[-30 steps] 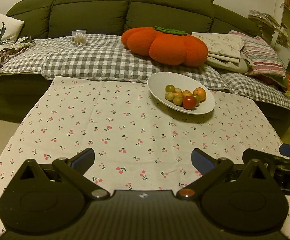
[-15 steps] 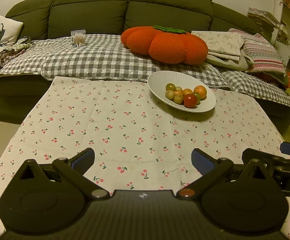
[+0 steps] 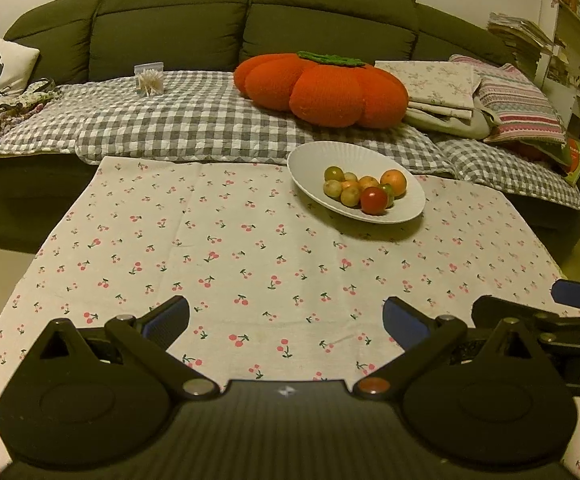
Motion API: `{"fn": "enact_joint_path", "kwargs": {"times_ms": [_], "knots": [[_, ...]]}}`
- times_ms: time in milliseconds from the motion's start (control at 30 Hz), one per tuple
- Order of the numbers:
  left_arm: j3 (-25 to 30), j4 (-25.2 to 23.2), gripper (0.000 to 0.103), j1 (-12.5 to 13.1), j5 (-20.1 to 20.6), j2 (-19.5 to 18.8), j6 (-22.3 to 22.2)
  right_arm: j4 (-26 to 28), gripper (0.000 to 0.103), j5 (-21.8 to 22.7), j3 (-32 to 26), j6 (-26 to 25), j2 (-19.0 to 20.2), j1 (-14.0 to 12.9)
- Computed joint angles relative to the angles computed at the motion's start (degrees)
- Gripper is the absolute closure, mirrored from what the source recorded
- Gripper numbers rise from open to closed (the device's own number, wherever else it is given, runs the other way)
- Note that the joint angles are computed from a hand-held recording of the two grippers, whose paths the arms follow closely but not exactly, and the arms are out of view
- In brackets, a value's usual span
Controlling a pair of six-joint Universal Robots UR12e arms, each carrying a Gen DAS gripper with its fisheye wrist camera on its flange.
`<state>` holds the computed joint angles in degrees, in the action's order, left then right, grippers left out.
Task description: Organize fruits
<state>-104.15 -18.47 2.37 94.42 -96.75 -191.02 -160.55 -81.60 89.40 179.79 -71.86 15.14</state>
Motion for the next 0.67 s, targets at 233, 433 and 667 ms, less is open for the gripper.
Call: {"fn": "enact_joint_path", "kwargs": {"times_ms": [233,433,667], "knots": [[0.05,0.06,0.001,-0.08,0.21,-0.07,0.37,0.17,0.000,0.06,-0.01,0.06,0.02,0.04],[0.06,0.37,0.001,-0.14,0.00,-0.17,0.76,-0.34,0.000,0.18,0.11,0.12,0.00,0.01],[0.10,0.37,0.001,-0.24,0.05,-0.20,1.19,-0.47,0.000,0.27,0.13,0.41,0.00,-0.05]]}}
